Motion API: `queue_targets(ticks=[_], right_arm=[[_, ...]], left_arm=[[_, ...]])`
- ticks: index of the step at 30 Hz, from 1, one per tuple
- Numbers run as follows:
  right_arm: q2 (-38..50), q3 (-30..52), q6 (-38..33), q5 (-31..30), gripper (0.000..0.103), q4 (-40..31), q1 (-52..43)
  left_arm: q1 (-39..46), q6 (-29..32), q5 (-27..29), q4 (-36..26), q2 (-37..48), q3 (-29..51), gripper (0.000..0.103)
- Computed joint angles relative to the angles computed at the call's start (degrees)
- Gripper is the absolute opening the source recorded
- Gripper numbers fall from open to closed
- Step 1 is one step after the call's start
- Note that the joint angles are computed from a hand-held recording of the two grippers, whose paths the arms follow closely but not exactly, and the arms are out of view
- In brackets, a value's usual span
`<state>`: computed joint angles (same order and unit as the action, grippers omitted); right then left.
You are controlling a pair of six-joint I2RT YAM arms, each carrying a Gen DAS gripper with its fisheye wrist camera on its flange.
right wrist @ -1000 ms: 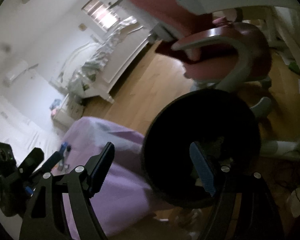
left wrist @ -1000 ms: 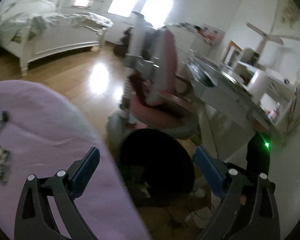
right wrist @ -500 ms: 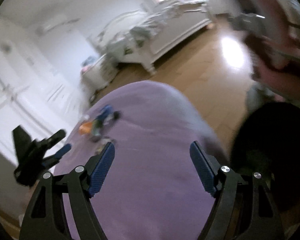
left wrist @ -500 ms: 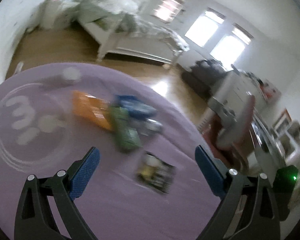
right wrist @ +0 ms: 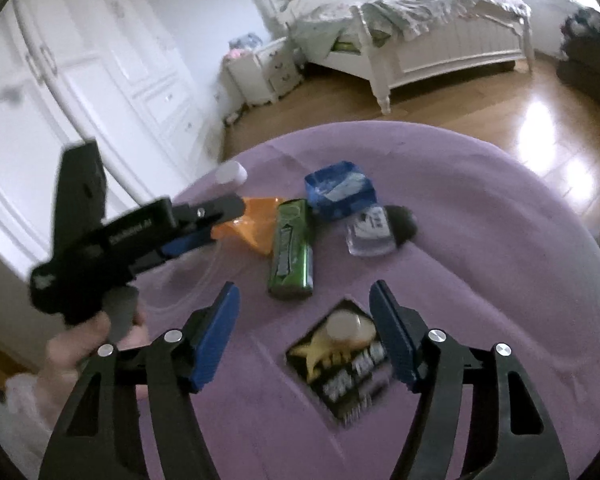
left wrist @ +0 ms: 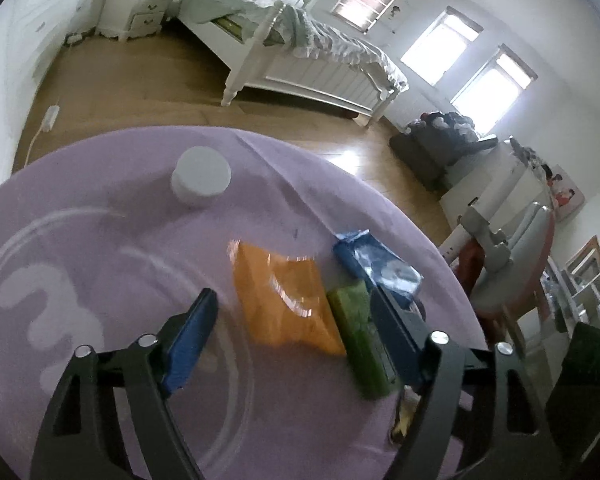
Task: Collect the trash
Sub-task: 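Grasp the orange bag with the left gripper while the right grasps the green Doublemint tin, then carry the orange bag and Doublemint tin over the black bin and release both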
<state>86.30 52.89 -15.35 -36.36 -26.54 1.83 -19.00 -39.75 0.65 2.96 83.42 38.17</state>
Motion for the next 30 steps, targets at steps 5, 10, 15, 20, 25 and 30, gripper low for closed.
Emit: queue_targets(ticks=[5, 10, 15, 20, 25, 30], right_arm=[[3.39, 1.81, 2.29, 6.97, 0.067, 3.58, 5.89], [5.94, 2.2, 1.65, 11.67, 0.054, 5.88, 9.5], [6.44, 1.26, 1.51, 10.98, 0.032, 7.86, 9.86], [3.34, -0.09, 1.43, -0.65, 0.032, 3.72, 2.0], [-4.06, -1.36, -4.6, -14.2, 0.032, -7.8, -11.62], [-5.49, 2.65, -21.32, -23.98, 0.032, -28.02, -29.42]], left_arm=[[-2.86, 2.7, -5.81, -3.55, 2.0, 2.89, 0.037], [-3.46, 1.46, -8.17, -4.26, -0.83, 0.8, 0.033], [-5.17, -0.66, -10.64, -6.7, -7.61, -2.0, 0.031], [-9.71, -3.01, -14.72, -11.95, -17.18, -4.16, 0.031], [-19.15, -6.44, -20.93, -17.41, -22.07, -2.71, 0.031], [-31.92, -10.25, -28.11, -20.61, -18.39, 3.39, 0.031]])
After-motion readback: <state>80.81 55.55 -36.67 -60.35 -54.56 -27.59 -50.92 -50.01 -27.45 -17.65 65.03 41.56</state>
